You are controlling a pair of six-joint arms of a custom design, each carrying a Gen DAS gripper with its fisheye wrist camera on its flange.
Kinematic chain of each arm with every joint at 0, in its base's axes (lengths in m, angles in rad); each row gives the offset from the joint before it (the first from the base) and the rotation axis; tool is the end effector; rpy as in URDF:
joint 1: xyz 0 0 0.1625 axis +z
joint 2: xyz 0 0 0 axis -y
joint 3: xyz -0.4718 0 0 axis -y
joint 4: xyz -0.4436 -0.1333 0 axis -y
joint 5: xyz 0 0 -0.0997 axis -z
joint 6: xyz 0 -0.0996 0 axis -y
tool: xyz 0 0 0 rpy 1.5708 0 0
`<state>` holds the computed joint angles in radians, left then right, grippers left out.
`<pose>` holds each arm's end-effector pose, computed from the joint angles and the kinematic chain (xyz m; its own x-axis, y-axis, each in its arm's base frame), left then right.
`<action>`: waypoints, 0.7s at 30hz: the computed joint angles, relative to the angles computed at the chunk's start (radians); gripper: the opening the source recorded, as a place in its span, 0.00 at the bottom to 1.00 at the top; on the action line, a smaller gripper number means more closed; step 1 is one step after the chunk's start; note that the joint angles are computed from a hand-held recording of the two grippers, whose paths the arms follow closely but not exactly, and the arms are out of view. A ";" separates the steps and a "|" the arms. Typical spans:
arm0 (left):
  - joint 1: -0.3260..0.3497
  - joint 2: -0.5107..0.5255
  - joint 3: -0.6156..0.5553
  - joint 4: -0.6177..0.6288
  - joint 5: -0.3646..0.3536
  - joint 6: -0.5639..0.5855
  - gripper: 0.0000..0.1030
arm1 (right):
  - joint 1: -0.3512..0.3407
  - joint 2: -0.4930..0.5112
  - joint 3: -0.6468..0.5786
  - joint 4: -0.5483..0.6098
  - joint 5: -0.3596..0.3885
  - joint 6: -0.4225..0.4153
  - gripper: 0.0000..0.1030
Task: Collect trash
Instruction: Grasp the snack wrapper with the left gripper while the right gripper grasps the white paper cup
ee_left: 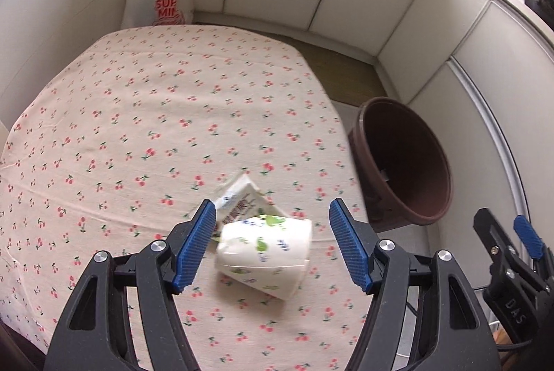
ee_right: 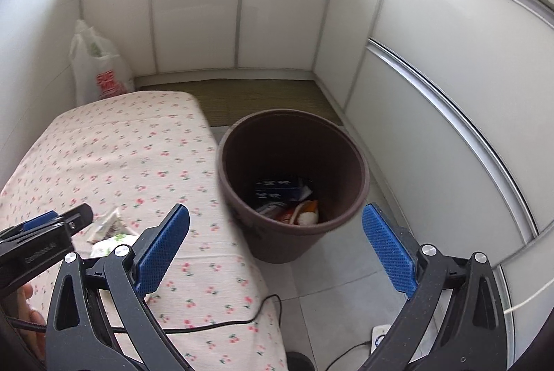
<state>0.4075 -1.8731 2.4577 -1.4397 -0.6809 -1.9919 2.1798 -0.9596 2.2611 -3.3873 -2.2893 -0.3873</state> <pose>-0.1585 -0.2979 0.2554 -0.7217 -0.5918 -0.3591 -0.0837 0.5896 -0.8033 0.3487 -0.3816 0.1051 -0.5554 -0.4221 0.7165 -0.7642 0.5987 -0.2397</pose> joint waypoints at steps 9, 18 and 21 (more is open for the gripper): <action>0.152 -0.073 0.041 -0.093 -0.055 0.157 0.65 | 0.033 0.037 -0.024 0.097 0.044 -0.001 0.93; 0.378 -0.029 0.054 -0.433 -0.161 0.537 0.65 | 0.050 0.040 -0.037 0.203 0.088 0.006 0.93; 0.435 0.013 0.041 -0.506 -0.210 0.654 0.65 | 0.047 0.029 -0.034 0.234 0.102 0.005 0.93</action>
<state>0.8423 -1.8600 2.4986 -1.9456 -0.8911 -1.3378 2.2265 -0.9301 2.2271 -3.1534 -2.1873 -0.3825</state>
